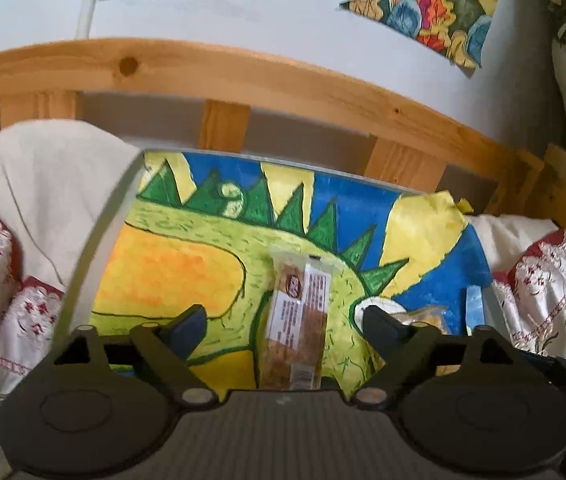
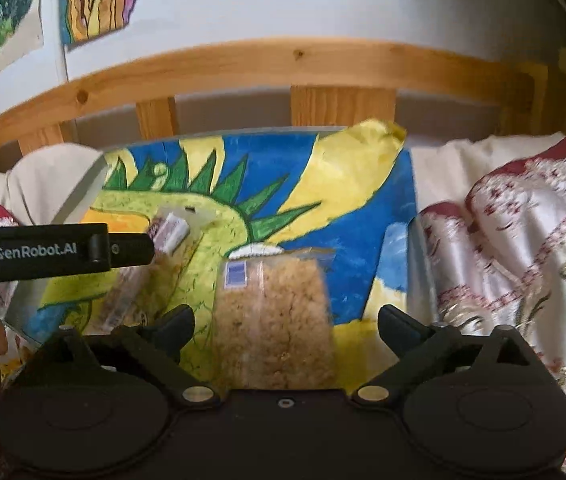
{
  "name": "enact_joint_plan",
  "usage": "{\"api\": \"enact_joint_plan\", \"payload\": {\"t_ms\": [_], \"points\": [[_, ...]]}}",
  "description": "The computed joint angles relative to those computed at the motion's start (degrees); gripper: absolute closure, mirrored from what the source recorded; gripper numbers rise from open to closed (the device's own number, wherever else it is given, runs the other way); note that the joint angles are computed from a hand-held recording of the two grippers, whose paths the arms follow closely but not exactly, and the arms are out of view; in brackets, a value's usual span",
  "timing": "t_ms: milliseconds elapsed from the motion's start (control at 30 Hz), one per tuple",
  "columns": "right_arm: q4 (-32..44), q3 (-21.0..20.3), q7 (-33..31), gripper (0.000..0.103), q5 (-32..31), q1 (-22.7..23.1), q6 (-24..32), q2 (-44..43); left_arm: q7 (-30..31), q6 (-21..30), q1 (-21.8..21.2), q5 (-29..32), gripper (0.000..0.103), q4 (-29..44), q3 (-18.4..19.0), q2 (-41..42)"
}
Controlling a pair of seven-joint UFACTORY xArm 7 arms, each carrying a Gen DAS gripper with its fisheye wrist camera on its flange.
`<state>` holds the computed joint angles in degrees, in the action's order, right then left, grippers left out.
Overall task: Organize snacks
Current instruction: 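Lower the granola bar into the tray with the left tool while the right tool sets the bag beside it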
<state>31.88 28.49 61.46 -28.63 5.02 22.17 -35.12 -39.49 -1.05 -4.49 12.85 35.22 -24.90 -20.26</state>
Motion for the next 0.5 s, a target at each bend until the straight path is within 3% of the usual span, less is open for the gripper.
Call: {"api": "enact_joint_plan", "payload": {"t_ms": [233, 500], "points": [[-0.4, 1.6, 0.9, 0.001, -0.3, 0.2, 2.9, -6.1, 0.0, 1.5, -0.8, -0.8, 0.002, -1.9, 1.2, -5.9], [-0.4, 2.5, -0.7, 0.001, 1.6, 3.1, 8.2, -13.8, 0.7, 5.1, -2.9, -2.3, 0.001, -6.5, 3.5, -17.1]]}}
